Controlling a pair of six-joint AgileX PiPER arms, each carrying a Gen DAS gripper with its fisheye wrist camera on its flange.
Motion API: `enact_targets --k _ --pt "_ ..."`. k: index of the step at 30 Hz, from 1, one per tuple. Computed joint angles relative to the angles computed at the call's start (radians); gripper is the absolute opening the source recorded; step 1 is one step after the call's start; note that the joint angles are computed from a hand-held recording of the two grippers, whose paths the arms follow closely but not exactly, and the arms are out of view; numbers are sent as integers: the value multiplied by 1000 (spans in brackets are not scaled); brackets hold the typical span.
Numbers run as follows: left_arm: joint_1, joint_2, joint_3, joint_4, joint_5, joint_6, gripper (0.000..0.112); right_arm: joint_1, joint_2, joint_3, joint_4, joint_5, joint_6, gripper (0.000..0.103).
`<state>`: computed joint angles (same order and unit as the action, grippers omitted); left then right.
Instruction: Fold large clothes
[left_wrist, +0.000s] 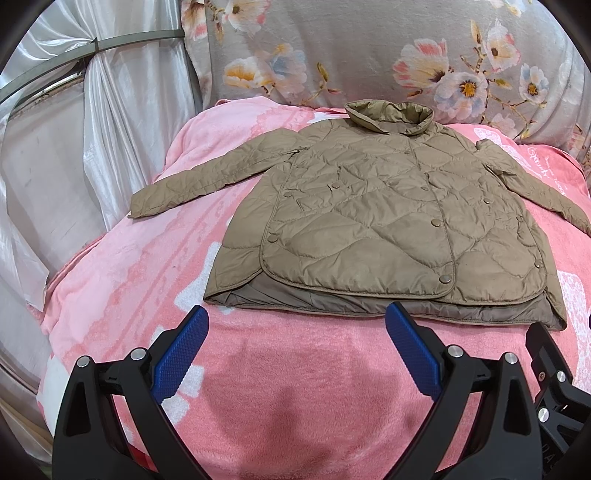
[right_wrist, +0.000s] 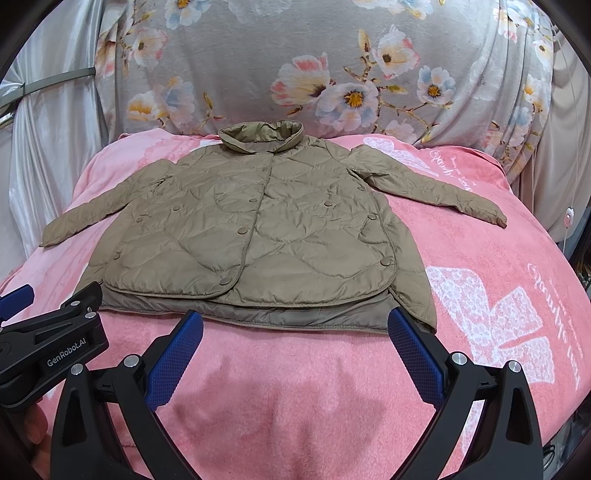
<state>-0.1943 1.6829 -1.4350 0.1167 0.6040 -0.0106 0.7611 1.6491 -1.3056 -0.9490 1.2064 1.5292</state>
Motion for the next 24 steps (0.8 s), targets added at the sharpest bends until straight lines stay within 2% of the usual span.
enact_targets --k 8,11,13,17,20,24 --pt "2 3 -2 3 5 0 94 -1 10 -5 7 -3 3 98" --pt "3 12 -5 16 5 -5 94 -12 21 3 12 -29 7 98" --pt "-1 34 -33 19 33 -11 94 -28 19 10 16 -46 0 98" --pt "-9 89 -109 38 98 -30 94 -103 -22 49 42 -123 -31 98" --pt "-8 117 -128 46 28 -62 94 -200 -70 96 59 -201 -58 98" --pt "-7 210 -270 16 80 -51 94 -426 -146 140 111 -360 -150 98"
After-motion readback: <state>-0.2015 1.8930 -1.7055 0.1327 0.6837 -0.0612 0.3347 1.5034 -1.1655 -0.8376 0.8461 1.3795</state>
